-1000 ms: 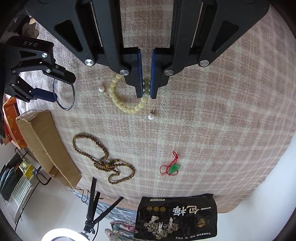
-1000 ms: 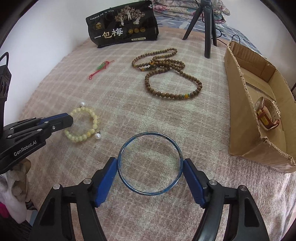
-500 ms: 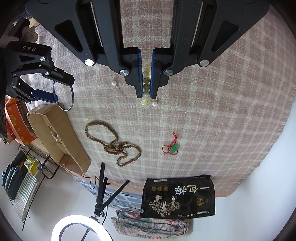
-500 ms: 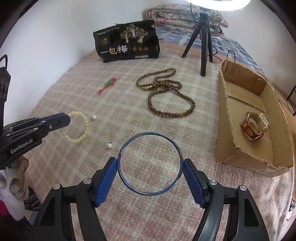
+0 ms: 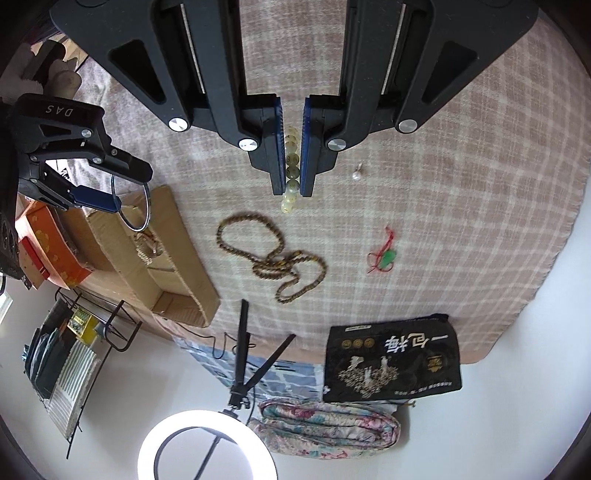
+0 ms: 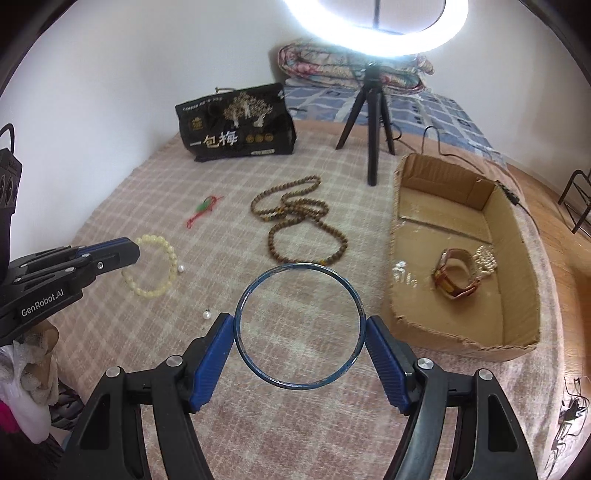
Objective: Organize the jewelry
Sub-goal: 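Carry the bracelet and bangle into the cardboard box and release both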
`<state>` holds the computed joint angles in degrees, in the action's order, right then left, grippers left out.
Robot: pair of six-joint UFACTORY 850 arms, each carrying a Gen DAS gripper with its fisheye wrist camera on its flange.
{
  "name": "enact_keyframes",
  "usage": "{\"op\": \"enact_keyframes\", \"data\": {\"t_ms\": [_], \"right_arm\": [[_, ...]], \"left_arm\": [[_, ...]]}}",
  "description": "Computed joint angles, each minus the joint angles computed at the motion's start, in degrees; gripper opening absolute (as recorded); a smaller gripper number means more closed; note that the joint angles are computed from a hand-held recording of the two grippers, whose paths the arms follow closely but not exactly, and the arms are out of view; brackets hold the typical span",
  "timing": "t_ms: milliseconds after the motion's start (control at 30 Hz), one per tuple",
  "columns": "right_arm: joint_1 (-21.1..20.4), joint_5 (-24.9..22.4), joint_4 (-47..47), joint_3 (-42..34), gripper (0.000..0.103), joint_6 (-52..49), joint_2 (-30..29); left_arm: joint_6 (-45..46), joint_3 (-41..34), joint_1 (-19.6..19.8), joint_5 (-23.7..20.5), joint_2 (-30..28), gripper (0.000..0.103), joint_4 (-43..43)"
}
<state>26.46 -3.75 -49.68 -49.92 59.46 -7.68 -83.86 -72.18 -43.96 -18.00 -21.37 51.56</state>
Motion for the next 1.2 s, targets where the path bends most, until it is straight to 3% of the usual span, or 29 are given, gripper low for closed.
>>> {"op": "enact_keyframes", "data": {"t_ms": [367, 700, 833, 1000, 1200], "right_arm": [[-5.5, -1.4, -8.2, -0.1, 0.074, 8.5, 2.7], [-10.1, -2.0, -3.4, -4.1, 0.074, 3.6, 0.3], [-12.1, -2.3, 3.5, -6.4, 0.074, -3.7, -2.0], [-14.3, -2.4, 20.9, -9.5, 0.074, -21.5, -4.8], [-15.6, -3.2, 27.3, -13.5, 0.074, -28.3, -8.6]], "left_arm": [[11.1, -8.8, -1.6, -0.2, -4.4, 0.005, -8.0], [22.9, -19.5, -2.8, -0.8, -10.8, 0.005, -16.5], [28.0, -24.2, -3.3, -1.1, -13.8, 0.005, -20.7], [34.1, -29.6, -3.8, -1.9, -17.5, 0.005, -25.5], [40.9, -36.2, -3.9, -3.2, -22.0, 0.005, -32.1]]}}
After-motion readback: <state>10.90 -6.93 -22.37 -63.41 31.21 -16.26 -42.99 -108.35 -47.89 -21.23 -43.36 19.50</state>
